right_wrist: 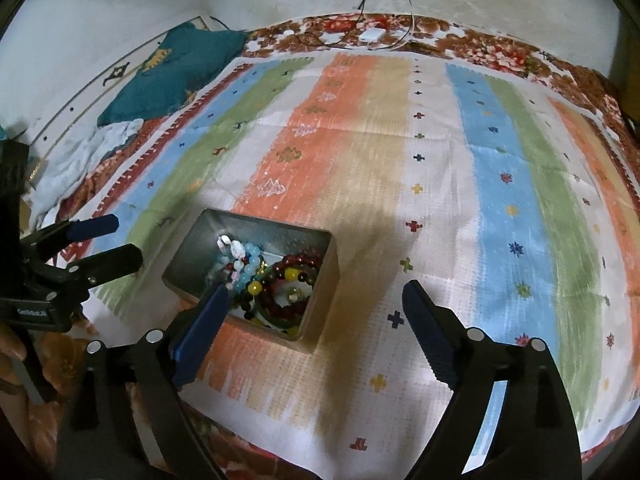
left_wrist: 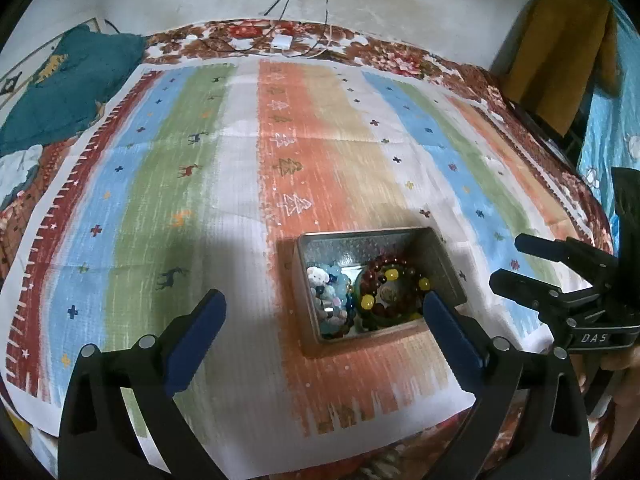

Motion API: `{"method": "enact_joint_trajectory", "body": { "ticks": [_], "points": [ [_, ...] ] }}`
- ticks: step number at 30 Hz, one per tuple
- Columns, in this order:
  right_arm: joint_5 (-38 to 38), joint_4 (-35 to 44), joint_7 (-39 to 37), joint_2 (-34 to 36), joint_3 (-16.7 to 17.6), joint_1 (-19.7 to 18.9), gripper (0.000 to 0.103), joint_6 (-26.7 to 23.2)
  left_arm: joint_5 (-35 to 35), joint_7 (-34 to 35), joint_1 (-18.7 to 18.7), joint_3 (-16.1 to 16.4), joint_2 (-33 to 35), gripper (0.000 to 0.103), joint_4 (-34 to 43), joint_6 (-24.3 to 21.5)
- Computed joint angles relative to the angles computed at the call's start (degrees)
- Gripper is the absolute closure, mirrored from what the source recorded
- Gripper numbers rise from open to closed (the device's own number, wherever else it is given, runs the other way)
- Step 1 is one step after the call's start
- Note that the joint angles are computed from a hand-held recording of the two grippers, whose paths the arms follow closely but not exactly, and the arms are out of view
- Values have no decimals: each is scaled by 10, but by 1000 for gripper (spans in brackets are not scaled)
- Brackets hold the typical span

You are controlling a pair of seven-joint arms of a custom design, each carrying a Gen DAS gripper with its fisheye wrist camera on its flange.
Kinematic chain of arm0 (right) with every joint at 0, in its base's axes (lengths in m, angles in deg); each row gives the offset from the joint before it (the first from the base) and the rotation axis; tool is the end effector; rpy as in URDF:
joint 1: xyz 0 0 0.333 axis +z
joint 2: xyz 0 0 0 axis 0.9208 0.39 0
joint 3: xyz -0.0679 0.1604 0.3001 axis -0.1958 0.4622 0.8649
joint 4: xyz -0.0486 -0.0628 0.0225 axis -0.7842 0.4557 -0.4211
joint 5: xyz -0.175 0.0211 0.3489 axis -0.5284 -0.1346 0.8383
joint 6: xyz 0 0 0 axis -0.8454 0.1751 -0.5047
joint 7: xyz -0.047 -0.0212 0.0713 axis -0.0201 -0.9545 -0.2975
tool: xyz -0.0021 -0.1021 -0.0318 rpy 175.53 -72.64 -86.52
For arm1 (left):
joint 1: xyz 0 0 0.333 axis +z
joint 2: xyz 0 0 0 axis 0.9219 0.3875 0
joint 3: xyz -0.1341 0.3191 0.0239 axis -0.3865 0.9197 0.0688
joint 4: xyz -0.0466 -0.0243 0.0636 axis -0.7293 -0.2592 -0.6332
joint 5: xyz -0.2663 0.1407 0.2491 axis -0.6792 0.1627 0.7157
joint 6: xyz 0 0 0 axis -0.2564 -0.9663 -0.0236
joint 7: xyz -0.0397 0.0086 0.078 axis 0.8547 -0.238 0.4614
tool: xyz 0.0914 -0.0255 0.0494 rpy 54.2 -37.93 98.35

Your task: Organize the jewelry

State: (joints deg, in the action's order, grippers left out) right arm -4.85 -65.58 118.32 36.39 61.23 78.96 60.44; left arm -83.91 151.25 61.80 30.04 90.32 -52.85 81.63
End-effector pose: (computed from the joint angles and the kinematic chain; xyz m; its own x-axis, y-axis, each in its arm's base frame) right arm 0.6127 0.1731 0.5600 0.2677 -0.9500 -0.1609 -0.8344 -0.1451 -0.5316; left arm 0.5966 -0.1421 0.5174 -0.2637 -0.9460 0.1886 -0.8056 0.1084 -0.5825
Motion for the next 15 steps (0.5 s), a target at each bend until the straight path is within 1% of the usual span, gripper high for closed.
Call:
{"method": "enact_joint_trajectory", "body": {
  "ticks": [2, 4, 6, 8, 15],
  "points": [
    [-8, -8, -1, -5, 0, 2, 10, 7, 2, 0, -1, 0, -4, 6, -7, 4],
    [-15, -18, -2, -12, 0, 4, 9, 19, -13, 14, -1, -2, -7, 6, -13, 5],
    [-19, -30, -1, -20, -1, 6, 8, 33, -22, 22, -1, -3, -10, 6, -18, 8],
    [-17, -41, -7, -28, -1, 7, 8, 45, -13, 12, -3, -1, -11, 6, -21, 14],
    [-16, -73, -11, -50, -5, 13, 8, 69, -13, 11, -7, -2, -25, 6, -46, 39]
  ]
}}
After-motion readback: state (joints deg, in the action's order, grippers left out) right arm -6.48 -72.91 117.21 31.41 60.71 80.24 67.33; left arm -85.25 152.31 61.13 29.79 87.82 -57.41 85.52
